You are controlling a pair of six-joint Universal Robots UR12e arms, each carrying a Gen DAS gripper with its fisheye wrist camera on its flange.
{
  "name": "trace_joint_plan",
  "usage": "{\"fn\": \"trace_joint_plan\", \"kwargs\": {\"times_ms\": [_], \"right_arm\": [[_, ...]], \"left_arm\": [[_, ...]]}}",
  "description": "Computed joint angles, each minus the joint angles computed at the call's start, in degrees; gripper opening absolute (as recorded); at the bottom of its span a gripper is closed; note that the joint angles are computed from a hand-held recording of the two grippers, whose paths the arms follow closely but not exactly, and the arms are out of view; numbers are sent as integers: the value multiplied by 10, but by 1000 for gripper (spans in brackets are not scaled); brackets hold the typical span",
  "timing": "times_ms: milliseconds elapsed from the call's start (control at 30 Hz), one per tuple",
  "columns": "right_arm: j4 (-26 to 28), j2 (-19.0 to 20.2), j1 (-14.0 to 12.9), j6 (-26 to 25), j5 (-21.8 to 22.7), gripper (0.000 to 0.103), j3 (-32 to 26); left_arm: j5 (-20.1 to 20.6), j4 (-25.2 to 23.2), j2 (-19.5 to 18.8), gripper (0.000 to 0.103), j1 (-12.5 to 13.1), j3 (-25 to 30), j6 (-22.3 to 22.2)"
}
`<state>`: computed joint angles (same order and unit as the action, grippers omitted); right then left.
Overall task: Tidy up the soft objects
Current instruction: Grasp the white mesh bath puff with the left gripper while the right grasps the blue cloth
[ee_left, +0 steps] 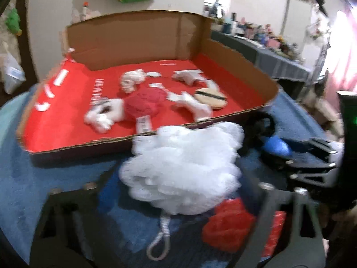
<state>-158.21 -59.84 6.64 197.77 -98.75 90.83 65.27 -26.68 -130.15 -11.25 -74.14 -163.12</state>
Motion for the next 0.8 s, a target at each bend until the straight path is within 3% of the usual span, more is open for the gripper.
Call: {"fn": "trace_joint_plan", "kwargs": {"times_ms": [33,100,200,267,600,800], "right_arm": [[-7,-1,0,-7,8,56,2],[-14,-2,2,-17,12,39,6],[-24,-5,3,-22,16,23,12],[-32,-9,4,-23,13,19,17],[-85,-31,13,-3,-20,17,39],[-111,-38,24,-12,-16,17,43]], "left_arm": [[-10,-9,-1,71,1,3,0],[-6,12,0,65,-1,-2,4],[-6,31,6,59,-2,-11,18],[-10,38,10,57,-1,-17,23],[-34,92,38,54,19,-58,8],[-30,112,52,54,32,-82,-1]]}}
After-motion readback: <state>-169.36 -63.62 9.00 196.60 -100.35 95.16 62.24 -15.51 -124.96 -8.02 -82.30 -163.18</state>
